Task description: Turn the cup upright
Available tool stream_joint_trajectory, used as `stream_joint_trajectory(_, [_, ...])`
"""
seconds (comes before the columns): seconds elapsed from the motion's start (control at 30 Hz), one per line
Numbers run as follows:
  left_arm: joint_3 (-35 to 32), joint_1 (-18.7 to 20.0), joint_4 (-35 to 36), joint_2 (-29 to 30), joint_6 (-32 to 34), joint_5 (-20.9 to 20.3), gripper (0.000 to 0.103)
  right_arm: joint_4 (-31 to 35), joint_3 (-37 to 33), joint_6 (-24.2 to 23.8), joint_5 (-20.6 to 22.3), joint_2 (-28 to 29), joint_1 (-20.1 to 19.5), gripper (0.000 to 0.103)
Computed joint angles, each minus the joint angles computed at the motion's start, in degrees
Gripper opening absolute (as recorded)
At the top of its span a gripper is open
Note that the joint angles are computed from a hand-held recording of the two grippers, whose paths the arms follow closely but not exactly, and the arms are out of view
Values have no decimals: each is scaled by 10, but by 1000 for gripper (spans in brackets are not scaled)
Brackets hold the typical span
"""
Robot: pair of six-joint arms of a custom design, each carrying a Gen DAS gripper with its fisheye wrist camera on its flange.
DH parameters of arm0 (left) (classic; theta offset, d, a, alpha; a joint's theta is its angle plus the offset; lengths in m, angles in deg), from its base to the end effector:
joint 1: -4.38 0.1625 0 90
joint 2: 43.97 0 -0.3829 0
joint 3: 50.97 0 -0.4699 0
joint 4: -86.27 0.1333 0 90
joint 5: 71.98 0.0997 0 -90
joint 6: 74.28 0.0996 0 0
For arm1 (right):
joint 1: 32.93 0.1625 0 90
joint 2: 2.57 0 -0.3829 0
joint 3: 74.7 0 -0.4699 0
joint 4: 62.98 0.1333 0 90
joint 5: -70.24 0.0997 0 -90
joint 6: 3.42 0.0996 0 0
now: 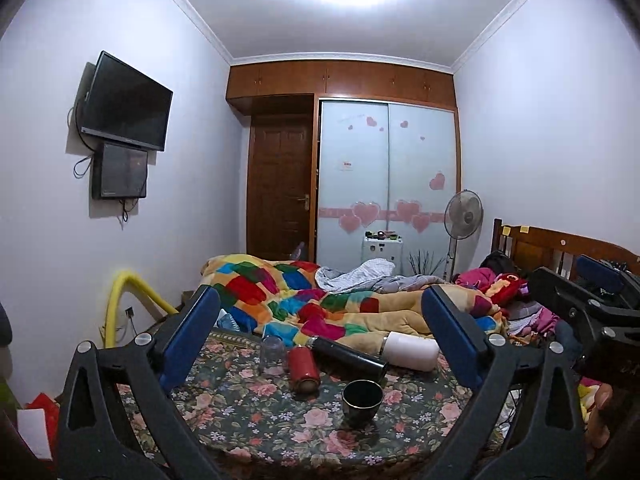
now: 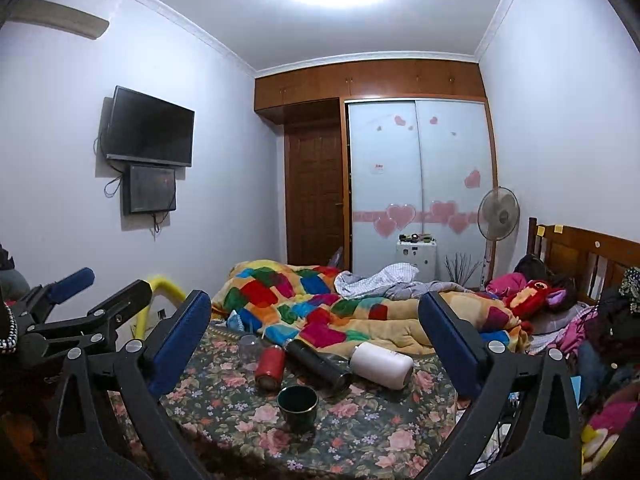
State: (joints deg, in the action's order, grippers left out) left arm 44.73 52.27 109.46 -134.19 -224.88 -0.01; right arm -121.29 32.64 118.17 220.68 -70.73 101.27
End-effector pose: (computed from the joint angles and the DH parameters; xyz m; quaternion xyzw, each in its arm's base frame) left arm -0.2146 -0.4821 0.3676 0.4315 0.7361 -0.5155 0.0782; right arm 0.4418 -0.3874 0.1430 0.1346 -0.6333 0.6625 0.3767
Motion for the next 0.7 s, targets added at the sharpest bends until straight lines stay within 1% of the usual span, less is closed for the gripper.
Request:
stream_joint_trajectory(0.2, [2,-1,10,-2,-3,-1,102,25,6,37,11,-9,-3,103])
stream_joint_trajectory(0.47, [-1,0,18,4,-9,-2,102,15,10,26,29,-8,7,103])
stream_joint_trajectory(0.7, [-3,2,21,10,-11,-4,103,21,6,30,29,-5,7,103])
